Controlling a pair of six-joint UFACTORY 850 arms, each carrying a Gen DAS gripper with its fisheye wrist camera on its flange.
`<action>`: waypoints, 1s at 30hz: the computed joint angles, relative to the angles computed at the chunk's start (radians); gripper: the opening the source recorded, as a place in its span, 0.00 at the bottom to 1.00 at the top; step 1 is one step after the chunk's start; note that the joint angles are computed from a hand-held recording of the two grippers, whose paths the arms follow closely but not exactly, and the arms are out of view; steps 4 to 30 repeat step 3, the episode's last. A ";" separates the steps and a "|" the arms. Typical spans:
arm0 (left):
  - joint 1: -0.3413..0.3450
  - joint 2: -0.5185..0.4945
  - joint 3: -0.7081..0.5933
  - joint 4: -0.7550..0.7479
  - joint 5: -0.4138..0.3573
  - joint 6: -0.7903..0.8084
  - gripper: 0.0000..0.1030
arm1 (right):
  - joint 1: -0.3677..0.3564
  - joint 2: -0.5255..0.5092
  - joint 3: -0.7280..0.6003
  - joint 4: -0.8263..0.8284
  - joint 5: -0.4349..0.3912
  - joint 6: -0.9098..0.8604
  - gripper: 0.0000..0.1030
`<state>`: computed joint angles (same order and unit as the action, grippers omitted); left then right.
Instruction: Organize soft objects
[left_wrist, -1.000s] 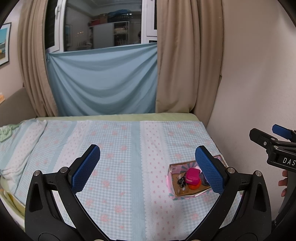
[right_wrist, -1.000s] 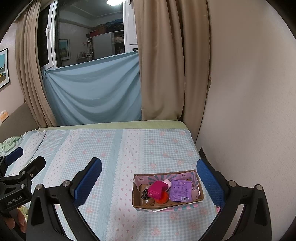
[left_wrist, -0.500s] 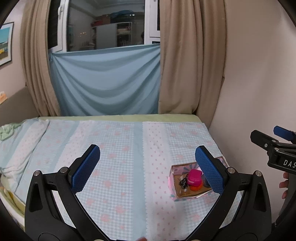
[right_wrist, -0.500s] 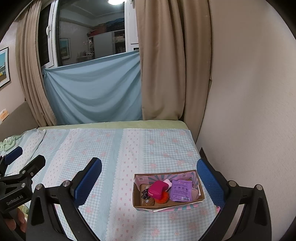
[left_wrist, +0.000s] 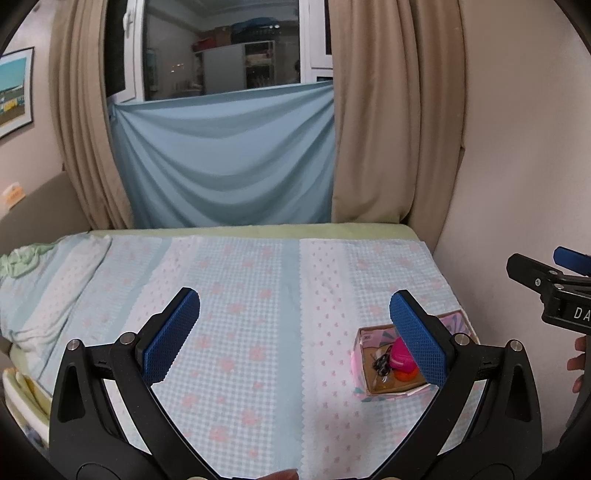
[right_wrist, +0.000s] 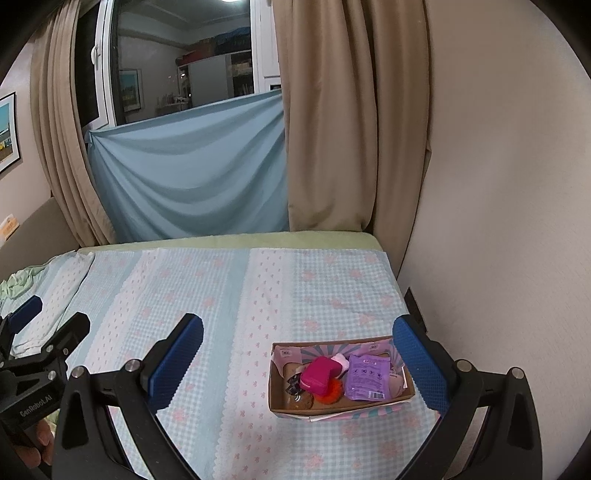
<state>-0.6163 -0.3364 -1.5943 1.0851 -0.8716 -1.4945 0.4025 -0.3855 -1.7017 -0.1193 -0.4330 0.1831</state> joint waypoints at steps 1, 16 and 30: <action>0.001 -0.004 -0.003 -0.001 -0.002 0.000 1.00 | -0.002 -0.012 -0.014 0.018 -0.011 -0.019 0.99; 0.004 -0.015 -0.013 -0.012 -0.007 0.011 1.00 | -0.002 -0.025 -0.023 0.038 -0.021 -0.040 0.99; 0.004 -0.015 -0.013 -0.012 -0.007 0.011 1.00 | -0.002 -0.025 -0.023 0.038 -0.021 -0.040 0.99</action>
